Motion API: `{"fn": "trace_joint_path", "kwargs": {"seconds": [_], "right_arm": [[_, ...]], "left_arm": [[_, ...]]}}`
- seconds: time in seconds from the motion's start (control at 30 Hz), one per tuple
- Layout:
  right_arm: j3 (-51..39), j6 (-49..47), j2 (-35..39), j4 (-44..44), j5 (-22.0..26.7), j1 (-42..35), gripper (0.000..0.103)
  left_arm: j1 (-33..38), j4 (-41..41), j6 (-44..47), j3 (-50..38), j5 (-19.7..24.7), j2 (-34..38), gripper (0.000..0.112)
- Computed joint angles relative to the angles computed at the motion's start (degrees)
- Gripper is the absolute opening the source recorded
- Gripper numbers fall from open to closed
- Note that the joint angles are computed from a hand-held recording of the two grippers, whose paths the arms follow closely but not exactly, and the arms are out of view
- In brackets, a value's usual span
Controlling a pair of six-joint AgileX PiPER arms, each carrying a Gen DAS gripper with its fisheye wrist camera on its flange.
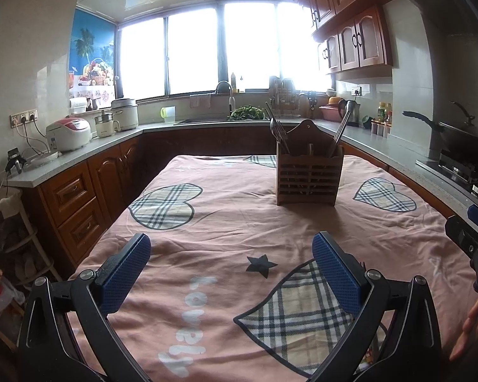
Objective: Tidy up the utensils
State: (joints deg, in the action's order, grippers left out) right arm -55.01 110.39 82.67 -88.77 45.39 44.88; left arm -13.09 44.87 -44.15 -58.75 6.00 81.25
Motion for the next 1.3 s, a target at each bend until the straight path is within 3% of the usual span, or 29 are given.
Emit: {"fn": "trace_joint_path", "kwargs": {"seconds": [0.13,0.27,0.7,1.3], "right_arm": [[0.50,0.78,-0.06,-0.61,-0.38,-0.24,0.103],[0.40,0.81,0.04,-0.63,-0.76,-0.41,0.103],[0.83,1.85,-0.07,-1.88,-0.22,0.36,0.103],[0.34,1.08,-0.08,-1.49,-0.57,0.36,0.103]], "left_arm": [[-0.24,4.29,-4.49,0.42,0.28,-0.27,0.103],[0.12,0.72,-1.05,0.51,-0.38,-0.31,0.103],[-0.94,17.51,-17.18,1.52,-0.01,-1.07,0.103],[-1.56,17.89,-17.47,1.43,0.58,-1.11,0.103]]}}
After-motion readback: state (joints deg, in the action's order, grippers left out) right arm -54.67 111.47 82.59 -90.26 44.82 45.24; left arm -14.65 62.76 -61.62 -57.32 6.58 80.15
